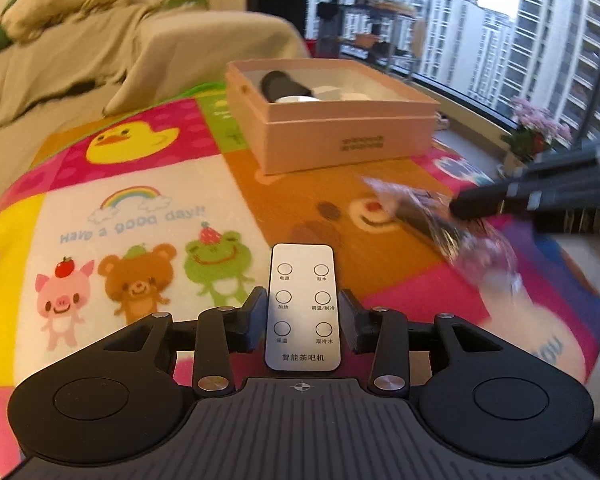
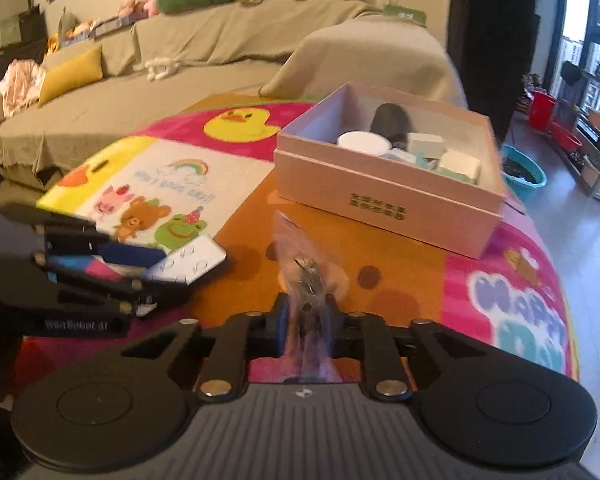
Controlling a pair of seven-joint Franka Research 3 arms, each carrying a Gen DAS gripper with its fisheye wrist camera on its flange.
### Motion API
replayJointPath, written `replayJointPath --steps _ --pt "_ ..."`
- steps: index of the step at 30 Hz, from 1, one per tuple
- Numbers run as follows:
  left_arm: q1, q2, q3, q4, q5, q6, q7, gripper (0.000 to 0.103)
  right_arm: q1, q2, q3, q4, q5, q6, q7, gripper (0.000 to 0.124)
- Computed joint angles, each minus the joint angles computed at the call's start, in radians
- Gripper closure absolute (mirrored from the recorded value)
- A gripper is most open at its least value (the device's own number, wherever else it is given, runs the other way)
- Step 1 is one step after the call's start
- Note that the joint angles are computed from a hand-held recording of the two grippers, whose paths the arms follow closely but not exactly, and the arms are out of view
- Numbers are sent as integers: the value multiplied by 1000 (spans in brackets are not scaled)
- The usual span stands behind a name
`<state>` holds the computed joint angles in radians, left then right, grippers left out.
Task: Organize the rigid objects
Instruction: 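Lift the white remote with the left tool while the right tool regrasps the bag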
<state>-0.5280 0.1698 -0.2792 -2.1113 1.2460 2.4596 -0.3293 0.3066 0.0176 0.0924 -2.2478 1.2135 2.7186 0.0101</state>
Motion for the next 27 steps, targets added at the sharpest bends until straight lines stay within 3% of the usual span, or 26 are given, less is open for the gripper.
replayJointPath --steps 4,9,12,14,15,20,23,27 --pt "4 -11 2 -17 51 73 -64 60 -21 -47 -27 -24 68 -50 -27 115" --pt "-20 18 -1 9 94 13 -118 60 -16 -35 -24 -43 117 5 -89 111" --pt "-39 18 -7 7 104 -37 -183 60 -7 -52 -19 -82 206 30 -190 88" --pt "-47 13 -11 -3 108 -63 -214 60 -4 -80 -24 -118 284 10 -280 52" --pt "-51 11 -14 -6 110 -78 -221 60 -4 -92 -28 -133 306 -9 -307 49" --pt "-64 10 -25 -11 101 -122 -232 60 21 -76 -10 -156 356 16 -356 49" --pt "-66 8 -27 -15 105 -134 -263 60 33 -16 2 -102 430 57 -370 49" --pt "-69 9 -30 -11 91 -145 -260 60 31 65 12 -7 380 81 -189 54"
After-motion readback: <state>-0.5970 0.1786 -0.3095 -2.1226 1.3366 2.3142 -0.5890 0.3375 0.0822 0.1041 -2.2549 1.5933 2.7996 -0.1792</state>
